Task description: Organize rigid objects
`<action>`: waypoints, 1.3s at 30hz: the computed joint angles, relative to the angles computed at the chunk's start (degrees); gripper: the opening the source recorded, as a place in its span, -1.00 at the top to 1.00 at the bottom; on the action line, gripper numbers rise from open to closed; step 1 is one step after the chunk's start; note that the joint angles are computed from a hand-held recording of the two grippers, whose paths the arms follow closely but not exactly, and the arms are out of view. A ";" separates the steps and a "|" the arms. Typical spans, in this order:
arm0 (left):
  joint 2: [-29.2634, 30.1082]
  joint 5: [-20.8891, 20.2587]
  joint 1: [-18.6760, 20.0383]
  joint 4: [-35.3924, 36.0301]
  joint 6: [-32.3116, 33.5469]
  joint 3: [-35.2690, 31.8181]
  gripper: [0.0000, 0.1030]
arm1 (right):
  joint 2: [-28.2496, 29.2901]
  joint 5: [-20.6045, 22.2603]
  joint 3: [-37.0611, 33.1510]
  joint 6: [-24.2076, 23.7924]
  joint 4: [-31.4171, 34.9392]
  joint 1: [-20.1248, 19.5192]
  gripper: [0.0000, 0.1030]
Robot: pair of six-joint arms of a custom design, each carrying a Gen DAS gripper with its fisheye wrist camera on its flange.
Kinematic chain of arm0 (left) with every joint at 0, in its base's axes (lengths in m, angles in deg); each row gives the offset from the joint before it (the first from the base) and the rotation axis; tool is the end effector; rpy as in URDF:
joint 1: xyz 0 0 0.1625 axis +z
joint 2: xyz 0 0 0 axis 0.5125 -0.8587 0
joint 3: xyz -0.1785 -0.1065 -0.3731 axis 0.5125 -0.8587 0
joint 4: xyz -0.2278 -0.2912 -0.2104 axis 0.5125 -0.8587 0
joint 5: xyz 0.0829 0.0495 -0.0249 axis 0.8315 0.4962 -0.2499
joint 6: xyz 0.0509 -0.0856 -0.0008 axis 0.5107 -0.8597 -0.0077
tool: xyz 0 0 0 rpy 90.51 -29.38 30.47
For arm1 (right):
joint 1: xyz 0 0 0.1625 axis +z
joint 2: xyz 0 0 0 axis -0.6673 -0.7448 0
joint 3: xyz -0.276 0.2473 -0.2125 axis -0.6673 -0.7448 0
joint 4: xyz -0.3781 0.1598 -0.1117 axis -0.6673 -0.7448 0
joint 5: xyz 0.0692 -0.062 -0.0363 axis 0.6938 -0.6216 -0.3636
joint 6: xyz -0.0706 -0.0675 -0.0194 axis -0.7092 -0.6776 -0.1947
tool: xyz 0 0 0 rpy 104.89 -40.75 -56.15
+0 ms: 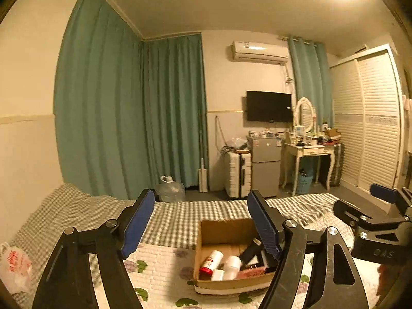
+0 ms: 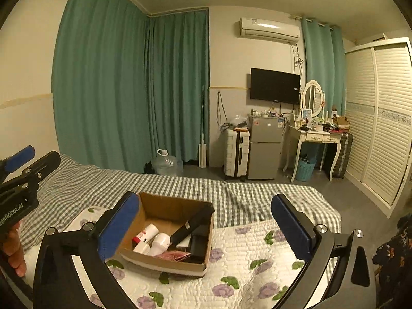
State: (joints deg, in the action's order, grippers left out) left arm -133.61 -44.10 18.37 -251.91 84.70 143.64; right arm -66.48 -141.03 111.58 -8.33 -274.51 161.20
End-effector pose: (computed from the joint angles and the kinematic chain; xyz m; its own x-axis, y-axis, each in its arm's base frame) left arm -0.1844 -0.5278 0.3838 -0.6719 0.0478 -0.7391 0.7325 0.1903 -0.6536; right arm 0.3770 -0.5265 0.1323 -0.7025 -0.0524 0.7097 -0.6862 0.3141 -0.6561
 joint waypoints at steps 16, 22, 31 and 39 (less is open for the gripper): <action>4.59 -3.52 7.88 -2.98 0.94 3.42 -0.51 | 8.55 5.54 0.14 -2.51 -12.53 -6.84 -1.00; 4.09 -3.75 8.14 -2.32 -0.56 4.05 -0.51 | 8.80 4.89 0.14 -2.23 -12.67 -6.97 -1.00; 4.03 -3.50 8.34 -1.54 -1.16 3.90 -0.51 | 9.00 3.61 -0.15 -2.51 -12.27 -6.88 -1.00; 3.96 -3.44 8.27 -1.14 -1.33 3.81 -0.51 | 8.93 3.36 -0.06 -2.01 -12.25 -7.01 -1.00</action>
